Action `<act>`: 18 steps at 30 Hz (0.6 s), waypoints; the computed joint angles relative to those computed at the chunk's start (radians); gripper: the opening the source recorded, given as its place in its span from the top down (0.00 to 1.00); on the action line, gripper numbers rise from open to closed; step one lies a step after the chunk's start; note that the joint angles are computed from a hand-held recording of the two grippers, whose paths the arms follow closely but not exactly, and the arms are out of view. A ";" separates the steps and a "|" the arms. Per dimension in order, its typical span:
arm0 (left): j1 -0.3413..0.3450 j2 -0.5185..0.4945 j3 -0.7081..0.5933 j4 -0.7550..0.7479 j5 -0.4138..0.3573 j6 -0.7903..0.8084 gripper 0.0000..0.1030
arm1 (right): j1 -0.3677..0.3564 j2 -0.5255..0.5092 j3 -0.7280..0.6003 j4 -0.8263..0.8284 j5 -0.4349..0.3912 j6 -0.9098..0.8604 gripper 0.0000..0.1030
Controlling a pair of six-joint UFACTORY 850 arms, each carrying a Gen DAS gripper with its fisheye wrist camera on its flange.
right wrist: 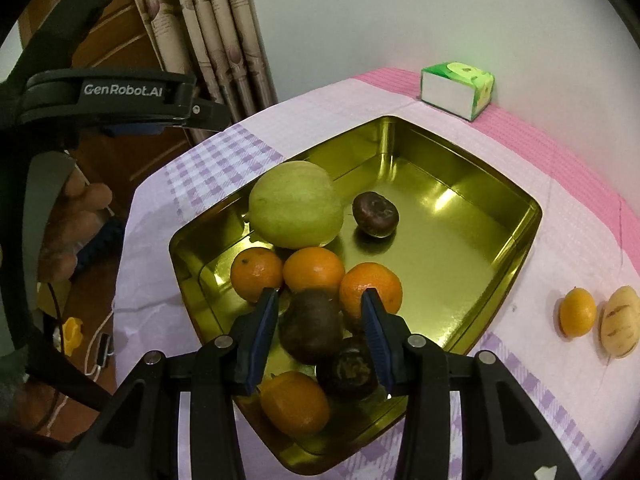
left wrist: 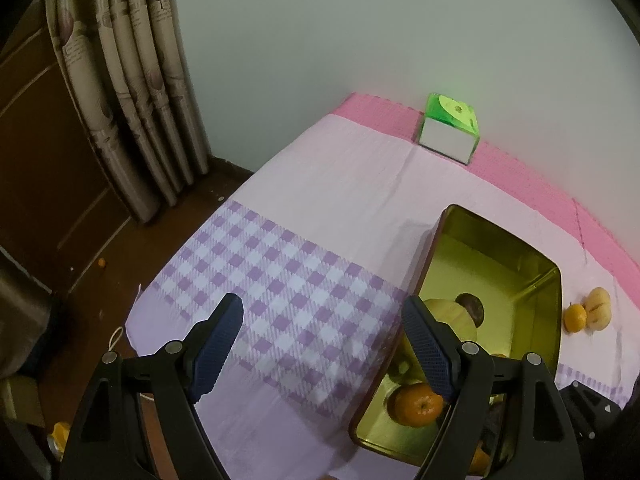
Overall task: Organize fruits
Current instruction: 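Carry the dark brown fruit into the tin tray and open the right gripper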
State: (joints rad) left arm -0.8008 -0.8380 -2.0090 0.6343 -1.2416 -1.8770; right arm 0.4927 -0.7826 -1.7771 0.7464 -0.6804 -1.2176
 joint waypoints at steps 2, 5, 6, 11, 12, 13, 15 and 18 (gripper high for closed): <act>-0.001 0.000 0.000 -0.003 -0.003 -0.001 0.21 | 0.001 0.001 0.003 0.000 0.001 -0.004 0.61; -0.002 0.004 0.006 -0.003 -0.004 -0.009 0.21 | -0.001 0.000 0.003 0.004 -0.002 -0.004 0.61; -0.002 0.004 0.005 -0.004 -0.005 -0.010 0.21 | -0.001 0.001 0.004 0.005 -0.001 -0.005 0.61; -0.002 0.007 0.010 -0.008 -0.004 -0.018 0.21 | -0.001 0.002 0.007 0.006 0.001 -0.008 0.61; -0.001 0.006 0.010 -0.009 -0.004 -0.017 0.21 | -0.002 0.001 0.006 0.008 -0.001 -0.008 0.61; -0.002 0.006 0.009 -0.008 -0.004 -0.017 0.21 | -0.002 0.000 0.005 0.009 -0.003 -0.009 0.61; -0.002 0.006 0.009 -0.006 -0.006 -0.017 0.21 | -0.002 0.000 0.006 0.009 -0.002 -0.007 0.61; -0.003 0.009 0.015 -0.001 -0.003 -0.024 0.21 | -0.003 0.000 0.008 0.010 -0.003 -0.003 0.61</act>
State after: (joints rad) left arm -0.8038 -0.8290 -1.9940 0.6333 -1.2441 -1.9008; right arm 0.4897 -0.7822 -1.7695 0.7561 -0.6832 -1.2202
